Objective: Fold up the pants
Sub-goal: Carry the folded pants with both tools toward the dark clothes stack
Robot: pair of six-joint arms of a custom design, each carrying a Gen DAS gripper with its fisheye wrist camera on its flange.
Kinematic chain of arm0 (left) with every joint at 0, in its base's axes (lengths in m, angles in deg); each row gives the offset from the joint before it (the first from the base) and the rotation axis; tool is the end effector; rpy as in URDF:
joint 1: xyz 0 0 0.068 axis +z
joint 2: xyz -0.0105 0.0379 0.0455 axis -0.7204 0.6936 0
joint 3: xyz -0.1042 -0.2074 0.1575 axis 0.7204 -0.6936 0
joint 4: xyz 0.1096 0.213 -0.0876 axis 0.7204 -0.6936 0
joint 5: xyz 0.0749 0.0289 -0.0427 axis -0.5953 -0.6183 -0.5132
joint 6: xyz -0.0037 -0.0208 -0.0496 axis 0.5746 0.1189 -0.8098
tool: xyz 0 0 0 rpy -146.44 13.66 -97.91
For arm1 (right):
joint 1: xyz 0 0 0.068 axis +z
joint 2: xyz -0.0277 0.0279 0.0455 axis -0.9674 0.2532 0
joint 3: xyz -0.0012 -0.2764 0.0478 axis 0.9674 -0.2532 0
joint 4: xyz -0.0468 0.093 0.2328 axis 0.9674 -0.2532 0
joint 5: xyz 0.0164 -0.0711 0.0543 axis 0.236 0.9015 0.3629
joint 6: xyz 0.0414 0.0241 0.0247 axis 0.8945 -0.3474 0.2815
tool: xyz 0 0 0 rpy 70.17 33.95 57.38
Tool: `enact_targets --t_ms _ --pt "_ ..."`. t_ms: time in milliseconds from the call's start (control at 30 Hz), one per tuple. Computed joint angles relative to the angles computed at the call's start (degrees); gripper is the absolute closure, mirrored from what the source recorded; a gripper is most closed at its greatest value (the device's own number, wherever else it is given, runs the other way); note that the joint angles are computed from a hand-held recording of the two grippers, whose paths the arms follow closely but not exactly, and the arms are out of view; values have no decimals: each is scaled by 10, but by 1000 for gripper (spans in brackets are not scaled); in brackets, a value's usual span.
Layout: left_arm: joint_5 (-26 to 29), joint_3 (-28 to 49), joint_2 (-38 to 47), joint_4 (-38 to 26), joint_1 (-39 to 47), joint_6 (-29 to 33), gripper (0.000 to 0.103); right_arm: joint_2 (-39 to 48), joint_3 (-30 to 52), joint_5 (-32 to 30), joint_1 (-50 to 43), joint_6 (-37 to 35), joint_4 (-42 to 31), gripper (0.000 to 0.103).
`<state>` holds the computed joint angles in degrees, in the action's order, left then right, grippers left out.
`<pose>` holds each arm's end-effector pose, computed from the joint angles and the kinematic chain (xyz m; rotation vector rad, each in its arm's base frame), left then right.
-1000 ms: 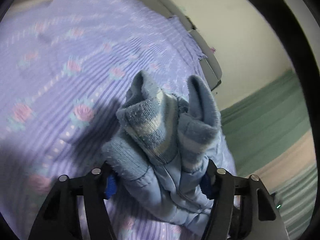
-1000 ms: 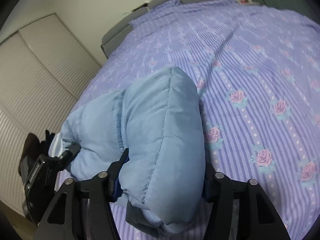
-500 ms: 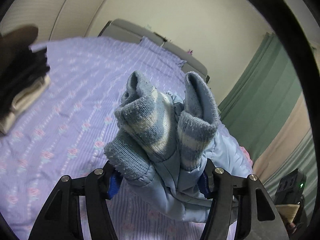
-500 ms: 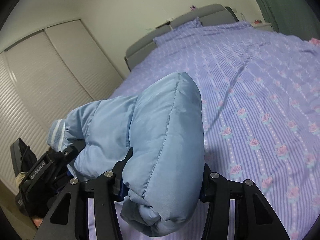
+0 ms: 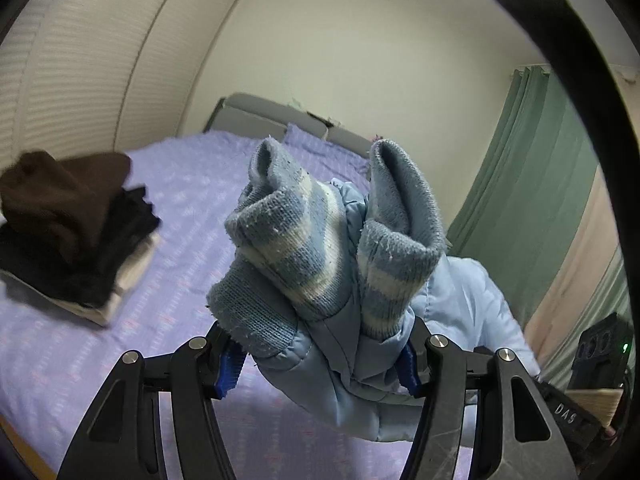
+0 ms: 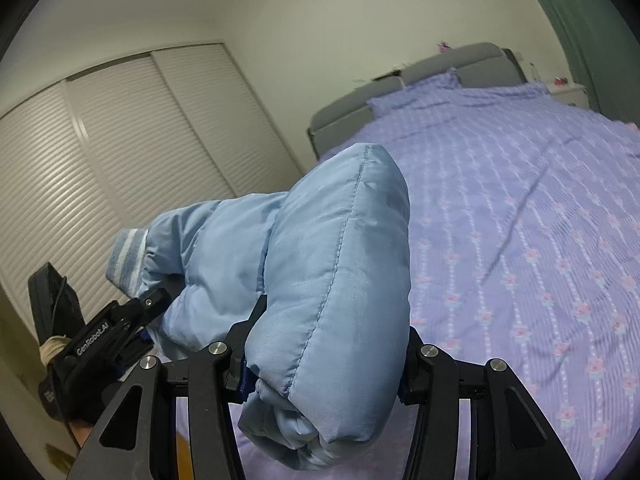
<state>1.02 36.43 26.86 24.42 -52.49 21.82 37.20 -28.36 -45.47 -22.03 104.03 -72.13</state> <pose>0.2286 -0.0382 0.2604 0.0708 2.0297 -0.5991 0.1173 0.1304 0.2916 0.1742 2.0293 0.6412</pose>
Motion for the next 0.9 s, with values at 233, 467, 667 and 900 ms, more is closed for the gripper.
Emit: enact_targets --t_ms 233,467,667,900 --pt "124 21 -33 -68 207 81 43 160 87 11 69 -19 87 53" --pt "228 134 82 -103 382 149 43 370 280 -43 69 -96 126 53" --pt "243 274 213 -124 436 183 43 521 467 -73 56 -148 100 53" --pt "243 430 351 -160 449 205 43 681 699 -58 57 -203 29 53"
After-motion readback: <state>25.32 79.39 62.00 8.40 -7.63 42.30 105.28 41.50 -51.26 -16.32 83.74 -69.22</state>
